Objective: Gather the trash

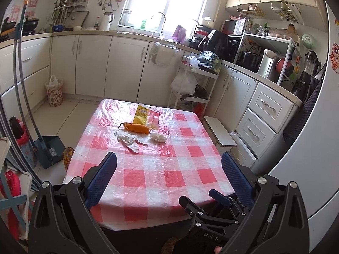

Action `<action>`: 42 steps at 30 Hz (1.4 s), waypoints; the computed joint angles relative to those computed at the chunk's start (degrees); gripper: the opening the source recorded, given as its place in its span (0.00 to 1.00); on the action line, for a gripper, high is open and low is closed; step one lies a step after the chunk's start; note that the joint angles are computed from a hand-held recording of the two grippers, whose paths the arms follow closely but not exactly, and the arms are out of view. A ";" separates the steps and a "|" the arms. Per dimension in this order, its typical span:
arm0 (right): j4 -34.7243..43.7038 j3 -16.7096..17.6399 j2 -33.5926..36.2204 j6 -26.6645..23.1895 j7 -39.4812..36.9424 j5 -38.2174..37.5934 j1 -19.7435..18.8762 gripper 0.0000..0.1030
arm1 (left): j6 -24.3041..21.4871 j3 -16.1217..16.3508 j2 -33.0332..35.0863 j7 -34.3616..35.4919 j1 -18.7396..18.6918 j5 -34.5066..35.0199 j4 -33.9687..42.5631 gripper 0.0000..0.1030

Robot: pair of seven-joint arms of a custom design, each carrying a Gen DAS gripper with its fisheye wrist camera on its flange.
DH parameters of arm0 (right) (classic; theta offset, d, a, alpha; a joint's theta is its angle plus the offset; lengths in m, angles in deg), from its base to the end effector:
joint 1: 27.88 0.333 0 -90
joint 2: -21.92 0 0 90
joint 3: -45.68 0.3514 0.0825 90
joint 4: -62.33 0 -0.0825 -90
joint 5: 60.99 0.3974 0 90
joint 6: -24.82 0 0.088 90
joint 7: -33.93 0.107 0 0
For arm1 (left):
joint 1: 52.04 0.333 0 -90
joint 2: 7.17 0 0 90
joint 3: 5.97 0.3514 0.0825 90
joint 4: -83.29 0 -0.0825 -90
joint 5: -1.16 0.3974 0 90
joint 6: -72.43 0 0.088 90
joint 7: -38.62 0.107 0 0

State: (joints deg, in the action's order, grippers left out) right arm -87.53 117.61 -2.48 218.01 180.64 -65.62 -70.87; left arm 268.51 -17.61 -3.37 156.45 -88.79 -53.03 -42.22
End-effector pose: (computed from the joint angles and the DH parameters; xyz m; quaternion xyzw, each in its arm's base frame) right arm 0.4060 0.2628 0.4211 -0.5525 0.6971 -0.2105 0.4057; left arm 0.4483 -0.3617 0.4918 -0.5240 0.6841 -0.4808 0.1621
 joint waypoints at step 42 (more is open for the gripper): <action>-0.14 -0.28 -0.49 -0.01 0.32 0.27 0.32 0.87 | -0.22 -0.67 -0.54 4.16 0.35 -5.09 -0.08 0.93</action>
State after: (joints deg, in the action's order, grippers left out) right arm -87.67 117.33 -2.96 218.00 180.96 -65.35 -70.55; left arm 268.28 -18.28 -3.91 160.61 -88.44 -58.11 -42.30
